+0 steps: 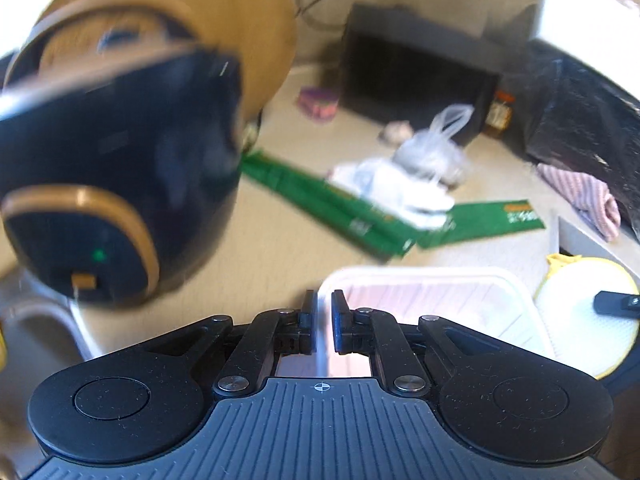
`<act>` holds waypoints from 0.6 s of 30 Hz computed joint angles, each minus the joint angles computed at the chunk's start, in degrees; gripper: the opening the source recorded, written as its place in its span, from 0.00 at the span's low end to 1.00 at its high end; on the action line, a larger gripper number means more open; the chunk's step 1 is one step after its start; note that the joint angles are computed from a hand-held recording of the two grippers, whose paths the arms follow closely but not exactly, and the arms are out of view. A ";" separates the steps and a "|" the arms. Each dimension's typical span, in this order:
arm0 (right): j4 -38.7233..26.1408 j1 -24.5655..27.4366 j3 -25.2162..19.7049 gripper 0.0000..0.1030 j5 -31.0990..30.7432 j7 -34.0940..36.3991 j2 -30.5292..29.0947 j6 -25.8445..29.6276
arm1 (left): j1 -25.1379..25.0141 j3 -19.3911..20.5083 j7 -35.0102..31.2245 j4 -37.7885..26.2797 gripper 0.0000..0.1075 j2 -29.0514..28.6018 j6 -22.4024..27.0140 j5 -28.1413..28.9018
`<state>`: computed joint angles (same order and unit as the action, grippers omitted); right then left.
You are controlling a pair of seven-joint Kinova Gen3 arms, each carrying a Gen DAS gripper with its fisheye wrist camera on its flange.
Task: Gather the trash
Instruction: 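Carry the sponge and the tray toward the green bin with both tools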
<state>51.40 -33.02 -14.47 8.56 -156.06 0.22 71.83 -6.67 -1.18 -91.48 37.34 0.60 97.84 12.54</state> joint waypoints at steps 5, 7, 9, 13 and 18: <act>-2.42 0.43 1.29 0.18 -6.23 5.36 3.70 -0.53 | -1.23 -0.74 0.72 1.19 0.19 0.34 2.20 1.61; -4.21 0.45 1.95 0.19 -8.12 7.39 5.27 -0.12 | -1.27 -0.64 0.89 1.67 0.24 0.47 2.96 1.33; -5.71 0.45 2.56 0.19 -9.74 9.20 6.58 0.22 | -1.49 -0.73 1.83 2.29 0.26 0.70 3.69 1.39; -7.09 0.92 3.47 0.20 -13.12 12.19 8.17 0.14 | -2.61 -1.43 3.61 4.76 0.25 0.23 3.17 3.01; -8.34 1.19 4.22 0.20 -15.10 13.78 9.20 -0.08 | -4.24 -3.62 9.41 6.08 0.13 -1.66 1.03 5.45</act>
